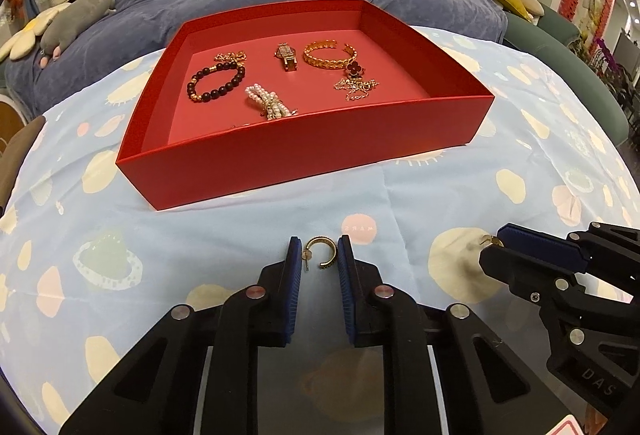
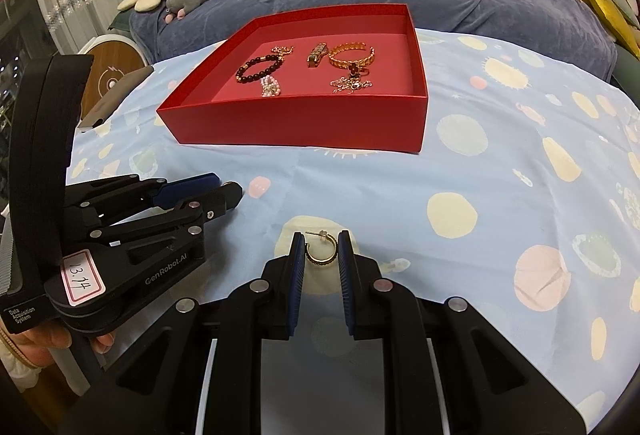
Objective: Organize jewelry
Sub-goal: 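Hold the hoop in the right tool while the left tool grasps the other gold hoop, then carry both hoop earrings into the red box and open both tools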
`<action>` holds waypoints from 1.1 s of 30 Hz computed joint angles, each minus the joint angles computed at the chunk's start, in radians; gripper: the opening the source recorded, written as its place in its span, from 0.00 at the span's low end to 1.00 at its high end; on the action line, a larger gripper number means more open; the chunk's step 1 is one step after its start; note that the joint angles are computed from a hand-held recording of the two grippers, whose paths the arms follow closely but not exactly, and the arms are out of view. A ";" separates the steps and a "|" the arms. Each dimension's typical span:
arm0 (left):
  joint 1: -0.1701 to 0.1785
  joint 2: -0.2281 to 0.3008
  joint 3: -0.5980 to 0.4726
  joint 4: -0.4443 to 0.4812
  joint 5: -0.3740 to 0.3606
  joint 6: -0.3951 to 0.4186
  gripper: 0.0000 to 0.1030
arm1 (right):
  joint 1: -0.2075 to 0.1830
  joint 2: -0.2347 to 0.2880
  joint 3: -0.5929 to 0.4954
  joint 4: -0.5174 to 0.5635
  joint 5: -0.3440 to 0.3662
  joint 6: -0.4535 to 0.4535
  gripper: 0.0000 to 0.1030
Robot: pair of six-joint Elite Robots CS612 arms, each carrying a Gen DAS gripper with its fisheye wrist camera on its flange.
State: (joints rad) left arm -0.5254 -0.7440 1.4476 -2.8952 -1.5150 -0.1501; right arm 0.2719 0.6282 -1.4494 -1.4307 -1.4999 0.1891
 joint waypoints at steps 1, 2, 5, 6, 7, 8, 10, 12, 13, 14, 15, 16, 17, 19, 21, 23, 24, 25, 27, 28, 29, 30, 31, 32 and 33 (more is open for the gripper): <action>0.001 0.000 -0.001 0.000 -0.002 0.000 0.15 | 0.000 0.000 0.000 -0.001 0.001 0.000 0.16; 0.000 0.000 0.000 -0.001 -0.001 0.002 0.15 | -0.001 0.000 0.000 -0.002 0.001 0.000 0.16; 0.000 -0.001 0.001 -0.001 0.001 0.001 0.15 | -0.001 0.000 0.000 -0.004 0.001 0.001 0.16; 0.000 -0.001 0.001 -0.001 0.000 0.000 0.15 | 0.000 -0.001 0.000 -0.005 0.000 0.002 0.16; 0.001 -0.002 0.001 -0.003 -0.002 -0.002 0.15 | 0.000 -0.002 0.000 -0.007 0.001 0.003 0.16; 0.001 -0.004 0.005 -0.007 -0.002 -0.005 0.15 | -0.001 -0.002 0.001 -0.009 0.003 0.003 0.16; 0.002 -0.008 0.007 -0.019 -0.004 -0.011 0.15 | 0.000 -0.006 0.002 -0.017 0.006 0.003 0.16; 0.004 -0.013 0.009 -0.029 -0.006 -0.019 0.15 | -0.001 -0.011 0.006 -0.030 0.009 0.007 0.16; 0.006 -0.017 0.009 -0.035 -0.011 -0.026 0.15 | -0.002 -0.015 0.009 -0.038 0.012 0.011 0.16; 0.008 -0.020 0.008 -0.046 -0.018 -0.032 0.15 | -0.003 -0.019 0.013 -0.048 0.019 0.017 0.16; 0.010 -0.023 0.006 -0.056 -0.022 -0.036 0.15 | -0.004 -0.023 0.017 -0.058 0.025 0.023 0.16; 0.013 -0.025 0.003 -0.068 -0.025 -0.042 0.15 | -0.005 -0.029 0.023 -0.069 0.030 0.029 0.16; 0.015 -0.027 -0.003 -0.077 -0.029 -0.049 0.15 | -0.005 -0.035 0.030 -0.081 0.029 0.031 0.16; 0.022 -0.029 -0.016 -0.096 -0.030 -0.066 0.15 | -0.005 -0.051 0.052 -0.106 0.018 0.028 0.16; 0.029 -0.027 -0.035 -0.108 -0.030 -0.082 0.15 | -0.007 -0.070 0.078 -0.124 0.021 0.024 0.16; 0.036 -0.022 -0.056 -0.122 -0.024 -0.093 0.15 | -0.010 -0.092 0.109 -0.147 0.016 0.012 0.16; 0.040 -0.019 -0.067 -0.123 -0.020 -0.097 0.15 | -0.010 -0.100 0.123 -0.161 0.010 0.007 0.16; 0.042 -0.014 -0.079 -0.125 -0.012 -0.104 0.15 | -0.011 -0.109 0.139 -0.178 0.004 0.005 0.16; 0.049 -0.001 -0.110 -0.110 -0.010 -0.118 0.15 | -0.017 -0.127 0.174 -0.205 0.004 0.019 0.16; 0.052 0.007 -0.126 -0.097 -0.008 -0.126 0.15 | -0.021 -0.136 0.192 -0.214 0.015 0.032 0.16; 0.055 0.014 -0.139 -0.087 -0.008 -0.132 0.15 | -0.025 -0.143 0.210 -0.221 0.024 0.045 0.16; 0.057 0.023 -0.155 -0.073 -0.010 -0.136 0.15 | -0.028 -0.149 0.224 -0.227 0.025 0.054 0.16; 0.059 0.031 -0.170 -0.059 -0.006 -0.144 0.15 | -0.030 -0.154 0.240 -0.232 0.026 0.060 0.16; 0.061 0.038 -0.182 -0.047 -0.012 -0.148 0.15 | -0.031 -0.159 0.253 -0.236 0.026 0.061 0.16; 0.062 0.043 -0.190 -0.040 -0.012 -0.148 0.15 | -0.032 -0.165 0.269 -0.240 0.023 0.060 0.16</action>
